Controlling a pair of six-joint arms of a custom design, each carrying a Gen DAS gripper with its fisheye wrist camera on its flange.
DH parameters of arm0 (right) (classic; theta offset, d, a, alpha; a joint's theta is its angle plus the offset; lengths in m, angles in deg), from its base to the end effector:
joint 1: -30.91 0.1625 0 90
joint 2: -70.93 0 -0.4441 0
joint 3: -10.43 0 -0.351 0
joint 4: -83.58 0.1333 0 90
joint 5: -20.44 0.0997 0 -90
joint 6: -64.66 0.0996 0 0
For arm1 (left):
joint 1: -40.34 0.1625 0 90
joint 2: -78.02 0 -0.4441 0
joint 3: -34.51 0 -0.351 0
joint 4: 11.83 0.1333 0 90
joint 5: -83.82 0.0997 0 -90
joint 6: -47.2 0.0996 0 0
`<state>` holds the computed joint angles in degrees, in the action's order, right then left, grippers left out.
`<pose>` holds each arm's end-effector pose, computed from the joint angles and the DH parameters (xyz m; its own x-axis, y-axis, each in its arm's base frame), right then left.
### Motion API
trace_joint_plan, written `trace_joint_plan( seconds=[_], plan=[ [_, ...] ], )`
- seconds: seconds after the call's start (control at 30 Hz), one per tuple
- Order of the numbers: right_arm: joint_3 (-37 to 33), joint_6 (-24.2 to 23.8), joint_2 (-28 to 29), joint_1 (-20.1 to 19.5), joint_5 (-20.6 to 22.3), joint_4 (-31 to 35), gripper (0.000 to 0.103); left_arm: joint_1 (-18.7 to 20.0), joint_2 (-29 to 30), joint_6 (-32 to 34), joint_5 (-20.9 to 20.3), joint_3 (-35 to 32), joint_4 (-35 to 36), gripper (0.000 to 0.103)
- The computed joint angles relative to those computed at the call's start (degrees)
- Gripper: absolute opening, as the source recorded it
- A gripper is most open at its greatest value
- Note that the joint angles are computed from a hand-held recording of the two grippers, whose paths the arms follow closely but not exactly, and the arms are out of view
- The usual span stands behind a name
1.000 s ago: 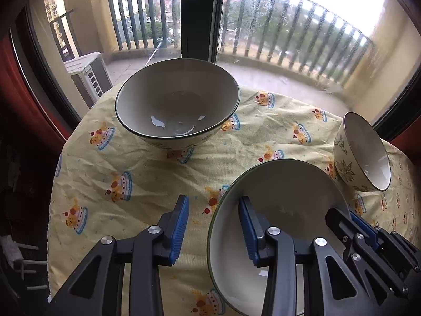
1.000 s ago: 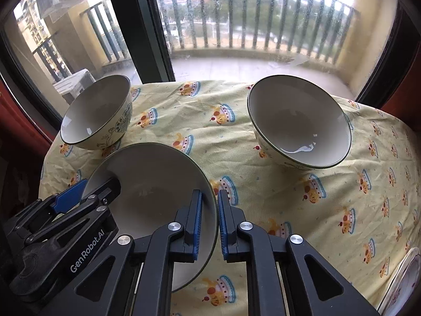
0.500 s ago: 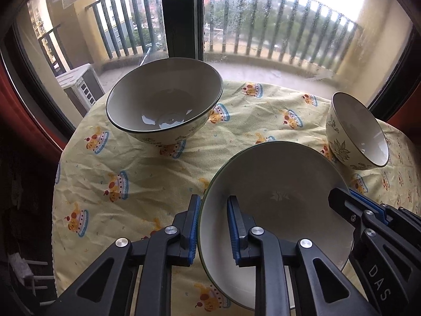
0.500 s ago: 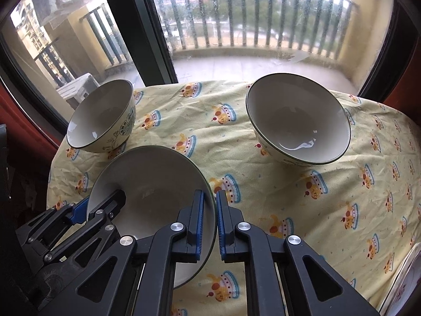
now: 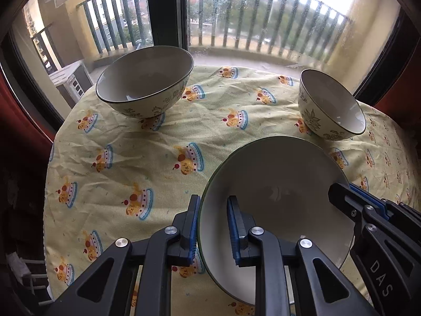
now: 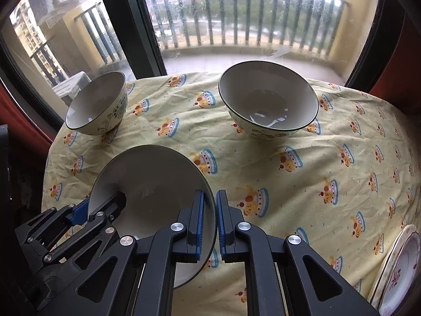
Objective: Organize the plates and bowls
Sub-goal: 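Carry the large bowl toward the plate stack with the right tool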
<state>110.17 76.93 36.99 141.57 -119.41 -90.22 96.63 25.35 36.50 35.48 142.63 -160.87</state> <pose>0.2747 -0.5665 0.0600 -0.7423 0.1828 0.6447 -0.1820 0.8709 -0.4564 -0.1518 -0.5870 0.1585 -0.7362 0.2193 -0.6402 0.4246 0.8863 -0.1847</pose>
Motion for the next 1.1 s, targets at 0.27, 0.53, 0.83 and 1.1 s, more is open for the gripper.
trace_joint_plan(
  seconds=[0.27, 0.53, 0.83, 1.1],
  plan=[
    [8.1, 2.6, -4.4, 0.4, -0.6, -3.4, 0.012, -3.9, -1.6, -2.6, -0.3, 4.7, -0.4, 0.019],
    [16.6, 3.9, -9.9, 0.2, -1.2, -5.9, 0.012, -8.4, -1.7, -7.8, -1.7, 8.4, 0.6, 0.018],
    [26.0, 3.7, -16.6, -1.2, -0.4, -9.2, 0.012, -14.5, -0.6, -14.8, -2.2, 11.3, 2.0, 0.019],
    [33.2, 1.9, -23.3, -3.6, 1.5, -10.0, 0.012, -19.2, 1.4, -25.1, -3.7, 13.5, 3.9, 0.019]
  ],
)
